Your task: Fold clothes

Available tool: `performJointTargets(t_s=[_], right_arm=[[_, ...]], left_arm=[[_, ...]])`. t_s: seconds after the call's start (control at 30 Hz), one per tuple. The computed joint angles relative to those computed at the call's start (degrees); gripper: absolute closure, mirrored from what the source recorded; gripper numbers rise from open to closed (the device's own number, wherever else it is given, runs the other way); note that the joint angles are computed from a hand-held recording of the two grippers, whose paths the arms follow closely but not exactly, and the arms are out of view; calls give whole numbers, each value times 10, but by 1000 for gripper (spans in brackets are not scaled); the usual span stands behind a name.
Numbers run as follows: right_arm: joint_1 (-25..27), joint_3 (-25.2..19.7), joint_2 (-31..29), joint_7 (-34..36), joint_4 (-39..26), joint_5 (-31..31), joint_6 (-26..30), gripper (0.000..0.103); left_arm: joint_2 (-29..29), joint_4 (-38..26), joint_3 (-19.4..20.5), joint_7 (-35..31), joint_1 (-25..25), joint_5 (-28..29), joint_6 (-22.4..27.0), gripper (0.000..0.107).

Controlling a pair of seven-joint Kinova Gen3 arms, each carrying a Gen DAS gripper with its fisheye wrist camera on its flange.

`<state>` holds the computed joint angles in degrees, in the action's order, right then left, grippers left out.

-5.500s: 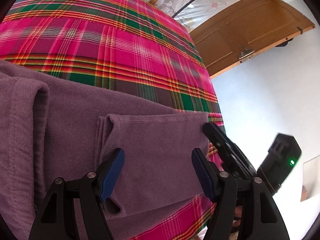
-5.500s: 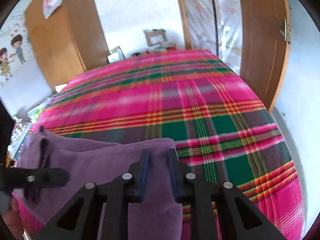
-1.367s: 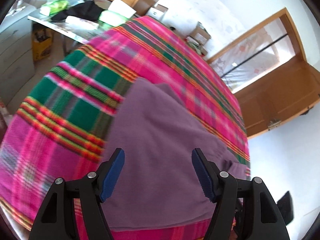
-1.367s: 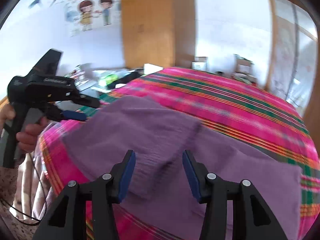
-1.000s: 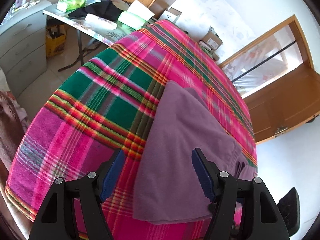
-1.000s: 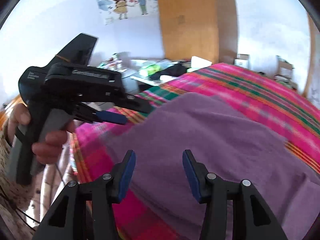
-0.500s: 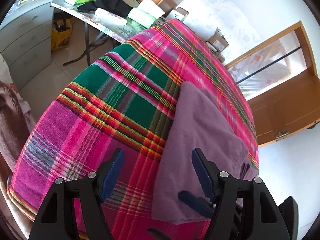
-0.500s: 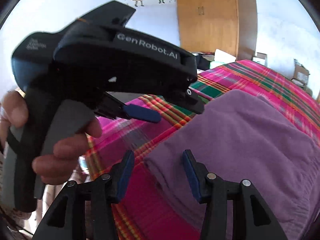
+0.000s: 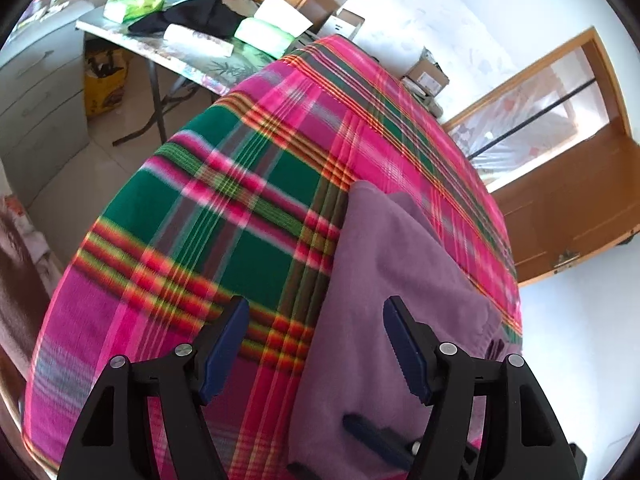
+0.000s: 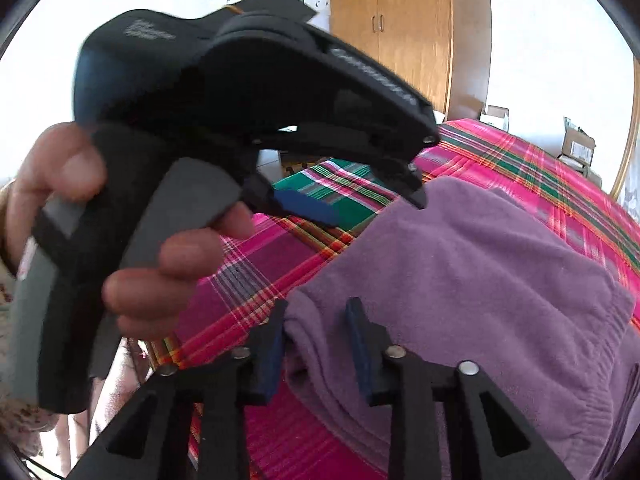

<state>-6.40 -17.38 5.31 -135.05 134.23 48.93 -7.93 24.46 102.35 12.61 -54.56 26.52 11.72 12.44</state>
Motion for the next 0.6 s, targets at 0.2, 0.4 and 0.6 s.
performJointTargets(t_s=[0.2,0.4,0.6], right_arm=[[3,9,3,-9,5,18,-17,88],[19,39,-5,-60,19,77,-80,90],[21,105,-22,-75,44,106,-173,91]], left_arm=[[31,-36,69,-63,-61,19,16,36],[61,-72,111,-135,-102,57,37,36],[84,-79,164,-205,-157,115,33,36]])
